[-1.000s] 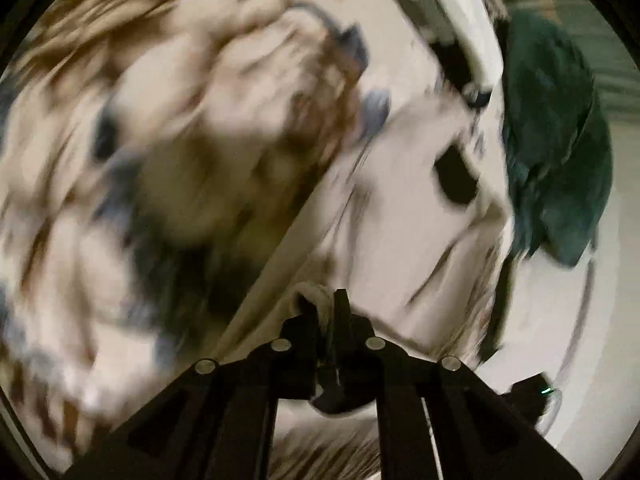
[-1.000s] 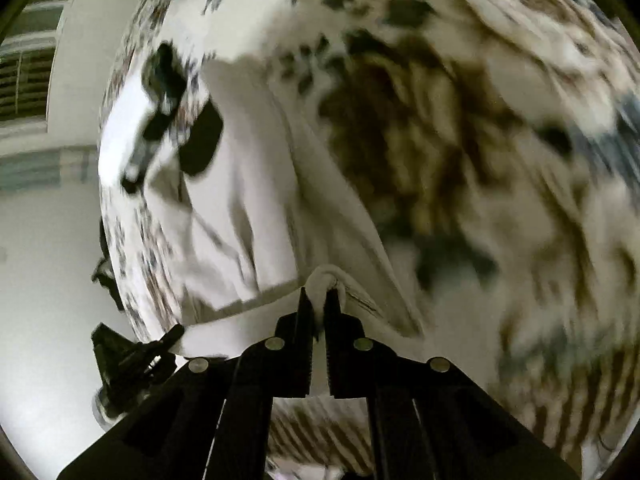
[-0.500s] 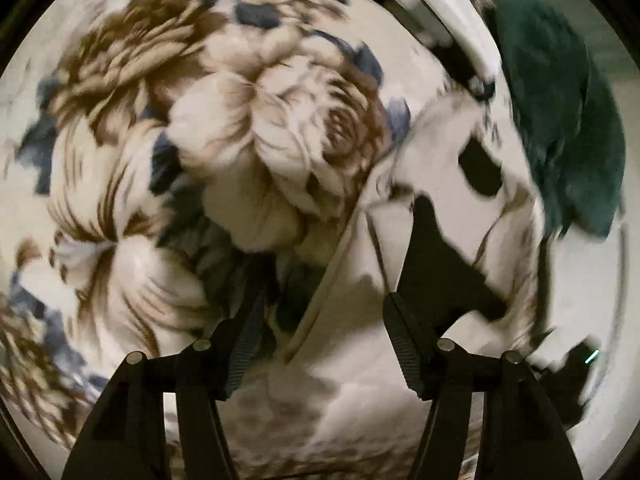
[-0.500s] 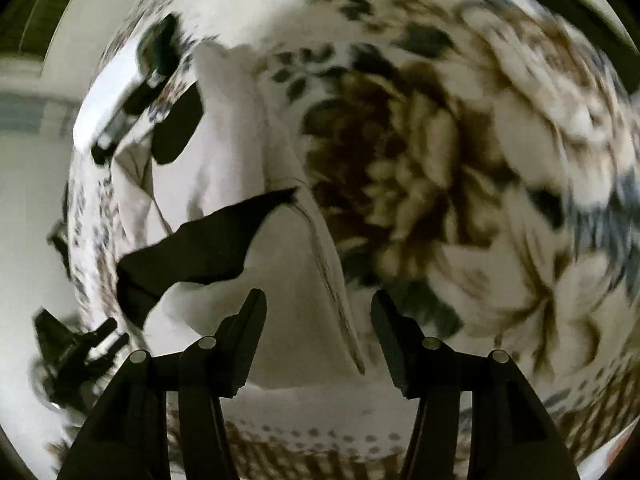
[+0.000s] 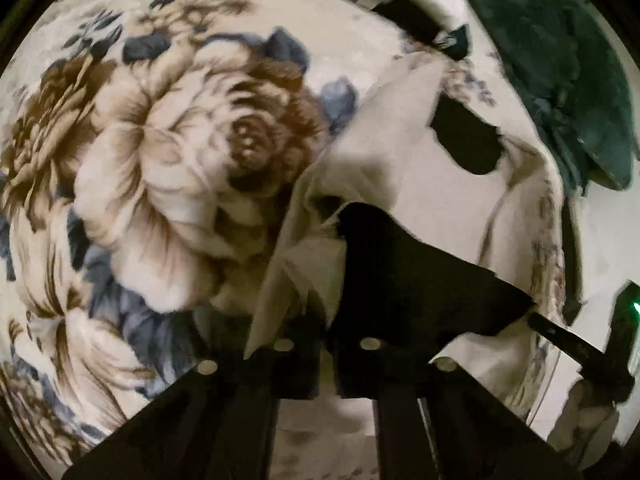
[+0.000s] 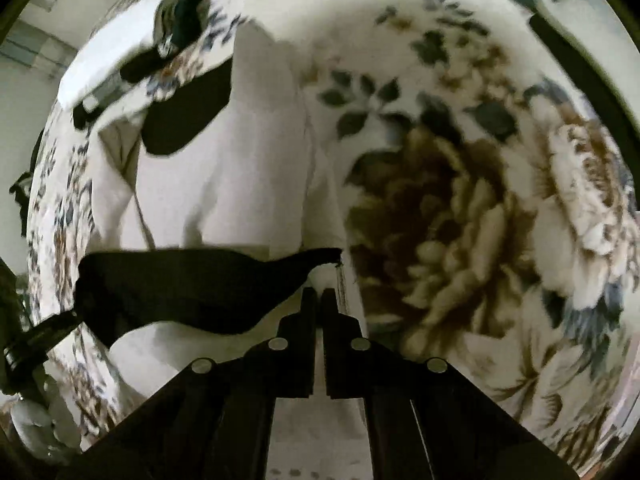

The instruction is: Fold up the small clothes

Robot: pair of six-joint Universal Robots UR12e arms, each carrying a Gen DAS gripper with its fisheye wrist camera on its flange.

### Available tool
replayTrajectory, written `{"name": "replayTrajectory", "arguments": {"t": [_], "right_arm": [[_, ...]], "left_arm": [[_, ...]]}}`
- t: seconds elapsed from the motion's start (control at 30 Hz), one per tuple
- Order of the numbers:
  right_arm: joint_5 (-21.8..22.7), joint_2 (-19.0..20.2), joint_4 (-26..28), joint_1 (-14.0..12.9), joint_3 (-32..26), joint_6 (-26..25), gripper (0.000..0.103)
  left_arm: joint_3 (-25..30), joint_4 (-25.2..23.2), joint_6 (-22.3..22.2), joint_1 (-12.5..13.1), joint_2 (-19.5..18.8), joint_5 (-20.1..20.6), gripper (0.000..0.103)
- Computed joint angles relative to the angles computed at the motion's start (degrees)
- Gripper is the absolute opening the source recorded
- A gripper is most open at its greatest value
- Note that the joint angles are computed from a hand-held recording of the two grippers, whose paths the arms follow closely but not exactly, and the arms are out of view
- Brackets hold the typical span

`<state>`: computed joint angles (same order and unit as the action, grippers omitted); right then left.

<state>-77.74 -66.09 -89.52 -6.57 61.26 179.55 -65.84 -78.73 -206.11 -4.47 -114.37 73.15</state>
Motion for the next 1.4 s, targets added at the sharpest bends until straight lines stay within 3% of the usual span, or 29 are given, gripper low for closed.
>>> {"name": "replayTrajectory", "arguments": {"t": [0.17,0.33,0.37,0.47,0.5,0.57,0.6,0.63,0.67,0.83,1.03,1.1,1.13,1.17,1.3,1.4], "right_arm": [[-1.2,-0.8,-4.6,-0.7,1.2,5.5,0.002],[-1.2,-0.2,-5.5,-1.0,0.9,7.8,0.002],[-1.0,0.0,-5.8,-0.9,0.8,8.0,0.002],[1.2,0.0,-5.8,-1.4,1.0,8.6,0.003],[3.5,0.3,-4.5,-1.8,0.7,8.8,0.003],[6.8,0.3,-3.3,-2.6,0.7,8.9,0.011],[7.6,0.0,-3.5,-2.9,1.1,9.0,0.018],[7.7,-0.5,-4.3,-3.2,1.9,9.6,0.036],[7.7,-1.3,-5.8,-3.6,3.0,10.7,0.046],[10.9,-1.9,-5.6,-5.4,5.1,14.3,0.046],[24.1,-1.0,-4.2,-7.0,7.0,14.2,0.046],[26.4,-1.1,-5.3,-6.9,8.0,15.4,0.042],[25.4,-1.3,-6.3,-6.6,8.1,16.0,0.019],[22.9,-1.2,-6.4,-6.0,7.6,16.0,0.003],[18.7,-1.0,-9.5,-4.6,6.5,16.9,0.003],[18.5,-0.6,-11.8,-4.6,6.1,19.7,0.003]], "left_arm": [[0.0,2.1,-4.9,1.2,-0.3,-1.9,0.003],[0.2,3.2,-9.1,2.2,-1.1,-4.5,0.003],[-0.1,3.8,-10.0,2.4,-1.1,-5.4,0.005],[-3.0,8.1,-15.4,4.3,-0.2,-13.3,0.009],[-4.2,9.8,-16.6,4.8,0.5,-15.4,0.012],[-6.8,15.3,-19.2,5.7,2.1,-17.3,0.043],[-7.7,17.2,-19.8,5.8,2.6,-17.1,0.053],[-8.6,19.1,-20.1,5.9,3.6,-15.7,0.063],[-8.6,18.7,-19.0,5.8,4.1,-14.0,0.063],[-4.6,10.1,-6.4,4.1,2.8,-7.6,0.063],[-0.4,5.9,3.0,1.6,-1.4,-4.0,0.060],[-0.4,7.8,3.6,1.1,-1.8,-2.7,0.028],[0.2,7.1,4.1,0.9,-2.1,-2.1,0.011],[0.7,6.5,4.0,0.8,-2.4,-1.3,0.011],[-0.5,8.5,1.1,1.2,-1.6,-1.1,0.009],[-2.5,9.4,-2.9,2.4,-0.7,-3.6,0.009]]}}
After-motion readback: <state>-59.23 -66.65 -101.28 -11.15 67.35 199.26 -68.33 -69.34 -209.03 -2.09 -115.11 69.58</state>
